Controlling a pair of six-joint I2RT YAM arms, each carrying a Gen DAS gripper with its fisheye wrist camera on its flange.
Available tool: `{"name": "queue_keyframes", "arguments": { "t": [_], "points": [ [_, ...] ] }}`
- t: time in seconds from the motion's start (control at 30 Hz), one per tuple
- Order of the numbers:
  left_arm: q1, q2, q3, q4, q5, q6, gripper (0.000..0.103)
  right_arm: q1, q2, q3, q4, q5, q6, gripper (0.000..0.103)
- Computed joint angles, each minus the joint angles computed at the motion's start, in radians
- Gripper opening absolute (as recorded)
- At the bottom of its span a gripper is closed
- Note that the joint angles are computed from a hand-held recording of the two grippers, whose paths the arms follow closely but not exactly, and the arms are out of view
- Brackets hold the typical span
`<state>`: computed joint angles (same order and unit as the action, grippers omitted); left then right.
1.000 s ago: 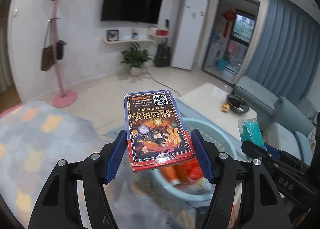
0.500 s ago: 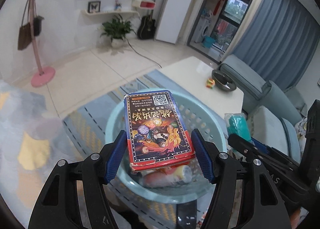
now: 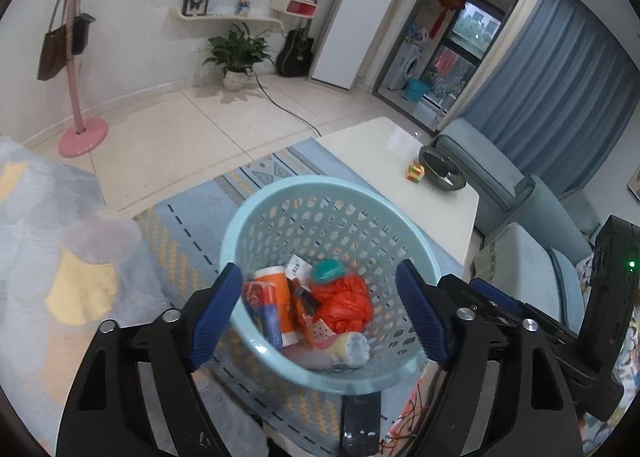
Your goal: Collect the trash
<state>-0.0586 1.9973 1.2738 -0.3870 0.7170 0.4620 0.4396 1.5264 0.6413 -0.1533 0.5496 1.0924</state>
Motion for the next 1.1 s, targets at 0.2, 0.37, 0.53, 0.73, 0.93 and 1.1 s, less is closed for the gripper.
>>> {"name": "queue_keyframes", "arguments": {
  "t": [0.2, 0.37, 0.53, 0.73, 0.93, 1.1],
  "points": [
    [0.110, -0.092, -0.047, -0.017, 0.056, 0.033, 0.084, 0.096, -0.019, 0.073, -0.091, 0.065, 0.017, 0.059],
    [0.242, -0.143, -0.068, -0.012, 0.096, 0.023, 0.084, 0.201, 0.026, 0.191, -0.212, 0.162, 0.044, 0.059],
    [0.355, -0.216, -0.164, 0.122, 0.070, -0.012, 0.082, 0.340, 0.103, 0.327, -0.366, 0.332, 0.136, 0.061],
    [0.457, -0.301, -0.350, 0.399, 0.032, -0.035, 0.082, 0.460, 0.203, 0.476, -0.562, 0.509, 0.267, 0.061],
    [0.564, -0.326, -0.426, 0.529, 0.150, -0.071, 0.084, 0.539, 0.261, 0.579, -0.718, 0.609, 0.359, 0.061],
    [0.622, -0.285, -0.392, 0.487, 0.308, -0.050, 0.093, 0.597, 0.297, 0.639, -0.864, 0.654, 0.492, 0.066]
  ]
}}
